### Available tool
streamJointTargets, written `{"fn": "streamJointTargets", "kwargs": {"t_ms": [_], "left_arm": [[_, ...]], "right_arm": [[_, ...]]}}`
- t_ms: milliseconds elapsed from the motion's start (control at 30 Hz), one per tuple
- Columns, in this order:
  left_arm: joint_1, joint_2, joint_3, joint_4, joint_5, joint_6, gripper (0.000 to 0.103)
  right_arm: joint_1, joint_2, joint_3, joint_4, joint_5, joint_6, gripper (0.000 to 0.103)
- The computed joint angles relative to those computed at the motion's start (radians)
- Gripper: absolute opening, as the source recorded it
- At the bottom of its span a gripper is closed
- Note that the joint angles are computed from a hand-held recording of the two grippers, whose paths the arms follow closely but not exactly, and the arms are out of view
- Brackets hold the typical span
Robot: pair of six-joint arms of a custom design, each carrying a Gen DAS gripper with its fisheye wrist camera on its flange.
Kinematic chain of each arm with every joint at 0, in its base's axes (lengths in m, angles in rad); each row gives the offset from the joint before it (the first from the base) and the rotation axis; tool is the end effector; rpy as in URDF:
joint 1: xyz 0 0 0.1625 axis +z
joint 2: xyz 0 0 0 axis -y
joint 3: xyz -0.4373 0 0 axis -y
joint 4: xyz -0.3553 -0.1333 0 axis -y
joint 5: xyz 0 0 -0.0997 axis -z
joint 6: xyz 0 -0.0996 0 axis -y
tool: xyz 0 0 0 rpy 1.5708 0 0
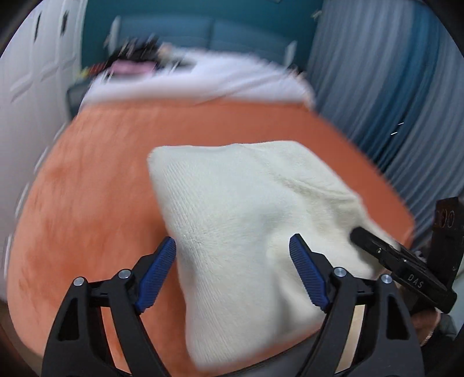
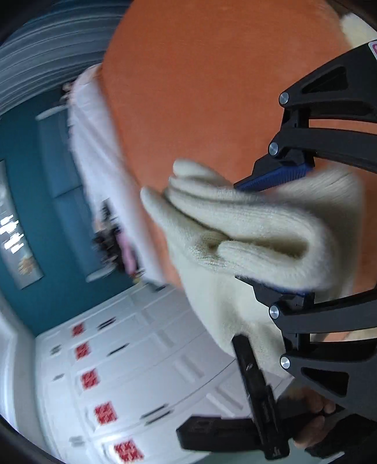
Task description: Fold small clothes
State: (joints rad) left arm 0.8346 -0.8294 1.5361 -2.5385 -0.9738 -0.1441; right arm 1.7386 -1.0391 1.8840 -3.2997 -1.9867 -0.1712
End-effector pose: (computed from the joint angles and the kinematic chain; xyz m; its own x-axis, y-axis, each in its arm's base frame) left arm -0.3184 -0.6333 0.2005 -0.7961 0.3404 -0.5004 0.5400 0.7728 -0.3334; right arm 0.1905 -0.5674 0.2930 -0.9221 0.0465 0.3842 -0.2669 0.6425 -0.7183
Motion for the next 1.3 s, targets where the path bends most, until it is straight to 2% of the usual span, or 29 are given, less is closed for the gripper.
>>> {"fn": "streamJointTargets", "kwargs": {"t_ms": [33,67,133,167,233,267,333,400,500,567,600,633,667,700,733,767,800,833,900,967,1033,1067,1100,1133,1167,1200,1233,1267,1300], "left_arm": [[0.032,0.001,0.038,0.041,0.034,-0.075,0.073],[0.048,-0.008,0.075,0.057,0.045,-0.137,0.069],[0.079,-0.059,0.177,-0.038,-0.034,-0.211,0.071],[0.086,-0.078,0.220,-0.116,-0.059,-0.231,0.078],[0.087,-0.085,0.250,-0.210,-0.059,-0.256,0.090],[0.081,-0.085,0.259,-0.236,-0.060,-0.263,0.092],[0.102,-0.044,0.184,-0.188,-0.063,-0.262,0.093],[0.128,-0.003,0.121,-0.149,-0.096,-0.248,0.094],[0.171,0.061,0.030,-0.063,-0.130,-0.264,0.095],[0.197,0.093,-0.016,-0.004,-0.164,-0.298,0.095],[0.214,0.106,-0.033,0.006,-0.200,-0.307,0.095],[0.221,0.114,-0.040,0.003,-0.210,-0.317,0.095],[0.223,0.116,-0.041,-0.005,-0.216,-0.324,0.089],[0.220,0.116,-0.048,0.000,-0.215,-0.322,0.085],[0.210,0.109,-0.047,0.004,-0.208,-0.315,0.074],[0.199,0.102,-0.051,0.002,-0.204,-0.295,0.061],[0.186,0.093,-0.053,-0.010,-0.203,-0.267,0.057],[0.170,0.082,-0.060,-0.022,-0.195,-0.231,0.054],[0.147,0.064,-0.069,-0.067,-0.169,-0.182,0.053],[0.144,0.055,-0.089,-0.106,-0.183,-0.148,0.055],[0.149,0.068,-0.108,-0.120,-0.164,-0.113,0.062],[0.154,0.087,-0.115,-0.125,-0.139,-0.082,0.066],[0.163,0.115,-0.130,-0.104,-0.108,-0.057,0.067],[0.171,0.139,-0.149,-0.049,-0.073,-0.062,0.066],[0.177,0.158,-0.166,0.024,-0.037,-0.095,0.061],[0.184,0.155,-0.153,0.054,-0.034,-0.128,0.059],[0.189,0.136,-0.130,0.043,-0.057,-0.142,0.060],[0.188,0.109,-0.086,-0.010,-0.071,-0.147,0.063],[0.183,0.085,-0.048,-0.045,-0.071,-0.152,0.066]], "right_arm": [[-0.027,0.017,0.010,0.057,-0.036,0.052,0.047],[-0.063,0.022,0.042,0.098,-0.038,0.106,0.044],[-0.094,0.004,0.102,0.074,-0.011,0.148,0.043],[-0.096,-0.008,0.122,0.045,-0.002,0.141,0.044],[-0.090,-0.018,0.105,0.054,-0.005,0.126,0.054],[-0.084,-0.015,0.073,0.073,-0.013,0.119,0.066],[-0.087,0.003,0.011,0.114,0.001,0.111,0.082],[-0.108,0.041,-0.077,0.223,0.028,0.122,0.082],[-0.131,0.128,-0.171,0.306,-0.010,0.155,0.082],[-0.154,0.164,-0.214,0.371,0.014,0.184,0.082],[-0.161,0.176,-0.217,0.383,0.031,0.198,0.080],[-0.167,0.186,-0.221,0.386,0.057,0.210,0.072],[-0.167,0.194,-0.220,0.374,0.064,0.221,0.066],[-0.161,0.198,-0.226,0.368,0.063,0.222,0.048],[-0.147,0.202,-0.239,0.370,0.045,0.216,0.039],[-0.120,0.205,-0.254,0.361,0.018,0.181,0.037],[-0.100,0.204,-0.260,0.335,0.022,0.131,0.035],[-0.074,0.200,-0.269,0.310,0.033,0.077,0.034],[-0.024,0.194,-0.289,0.255,0.027,-0.005,0.034],[-0.007,0.187,-0.304,0.212,0.054,-0.035,0.034],[-0.026,0.185,-0.318,0.219,0.087,-0.018,0.037],[-0.041,0.196,-0.326,0.224,0.077,-0.013,0.039],[-0.066,0.211,-0.331,0.242,0.054,-0.009,0.045],[-0.088,0.229,-0.351,0.302,0.010,0.021,0.047],[-0.104,0.250,-0.372,0.375,-0.061,0.086,0.045],[-0.114,0.256,-0.372,0.406,-0.090,0.140,0.037],[-0.117,0.231,-0.338,0.395,-0.077,0.177,0.036],[-0.113,0.196,-0.293,0.342,-0.027,0.172,0.035],[-0.104,0.181,-0.260,0.278,-0.018,0.151,0.035]]}}
